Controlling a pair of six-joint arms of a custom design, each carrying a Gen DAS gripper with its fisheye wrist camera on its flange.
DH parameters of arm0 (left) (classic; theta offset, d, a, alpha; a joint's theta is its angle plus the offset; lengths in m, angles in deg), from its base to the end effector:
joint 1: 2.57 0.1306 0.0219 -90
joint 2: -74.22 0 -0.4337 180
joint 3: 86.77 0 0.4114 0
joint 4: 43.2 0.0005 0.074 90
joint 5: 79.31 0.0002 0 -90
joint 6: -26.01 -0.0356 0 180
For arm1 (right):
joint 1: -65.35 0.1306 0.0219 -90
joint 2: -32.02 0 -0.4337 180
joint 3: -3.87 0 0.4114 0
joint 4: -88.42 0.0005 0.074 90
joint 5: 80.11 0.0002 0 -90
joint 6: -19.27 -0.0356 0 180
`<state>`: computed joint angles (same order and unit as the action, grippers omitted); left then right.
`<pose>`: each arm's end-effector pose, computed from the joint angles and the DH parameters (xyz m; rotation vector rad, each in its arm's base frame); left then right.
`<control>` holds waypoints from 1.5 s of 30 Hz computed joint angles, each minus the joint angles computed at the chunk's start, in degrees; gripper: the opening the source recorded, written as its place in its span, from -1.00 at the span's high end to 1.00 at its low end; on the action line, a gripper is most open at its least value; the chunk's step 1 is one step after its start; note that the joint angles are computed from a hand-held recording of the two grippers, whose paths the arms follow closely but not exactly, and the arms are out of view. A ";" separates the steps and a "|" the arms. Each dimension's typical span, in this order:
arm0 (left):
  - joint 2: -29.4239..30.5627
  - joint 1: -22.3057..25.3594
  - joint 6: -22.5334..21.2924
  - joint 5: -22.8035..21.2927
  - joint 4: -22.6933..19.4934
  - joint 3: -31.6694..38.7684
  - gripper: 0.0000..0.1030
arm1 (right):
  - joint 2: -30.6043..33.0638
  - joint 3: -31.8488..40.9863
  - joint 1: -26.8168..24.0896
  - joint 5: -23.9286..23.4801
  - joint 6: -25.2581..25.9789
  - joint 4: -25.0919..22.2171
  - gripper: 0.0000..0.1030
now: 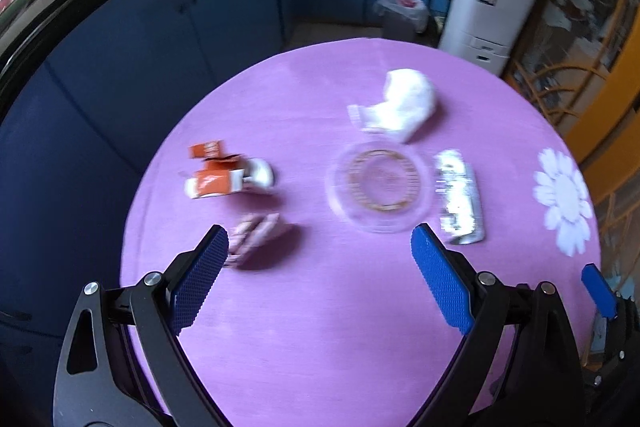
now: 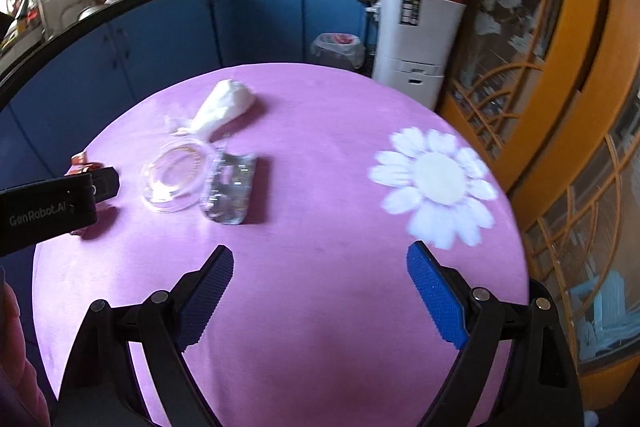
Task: Collect trash
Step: 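Swing both tools from the bin back over the table, then grasp the crumpled pink paper with the left tool while the right tool grasps the silver blister pack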
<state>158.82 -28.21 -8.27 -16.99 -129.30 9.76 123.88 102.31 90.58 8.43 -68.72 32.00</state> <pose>0.3785 -0.1639 0.5458 -0.7638 2.4980 0.2512 0.4659 0.2200 0.5273 -0.5884 2.3801 0.2110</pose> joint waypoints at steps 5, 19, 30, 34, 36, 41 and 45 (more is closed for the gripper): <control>-2.59 2.36 0.84 1.27 0.10 -3.49 -0.78 | 1.92 2.06 2.40 -0.34 -0.05 -1.16 -0.67; -5.66 7.59 -1.46 7.21 3.47 -9.29 -0.78 | 8.96 8.50 6.18 2.04 -1.15 -4.75 -0.65; -6.07 8.80 -1.95 8.10 4.13 -10.86 -0.22 | 9.76 8.92 6.82 4.13 -0.27 -5.26 0.45; -6.33 8.94 -1.98 9.59 4.41 -10.37 0.45 | 8.65 8.07 6.57 3.13 -0.59 -4.78 0.48; -6.32 8.56 -1.67 9.47 4.47 -9.87 0.48 | 7.74 7.24 6.50 3.40 -0.60 -3.90 0.49; -5.78 5.79 -1.84 8.04 4.35 -7.85 0.49 | 5.67 5.96 5.68 2.98 -0.98 -2.87 0.49; -3.84 2.81 -2.37 7.21 4.13 -5.35 0.49 | 3.50 4.50 4.41 3.34 -0.72 -1.54 0.49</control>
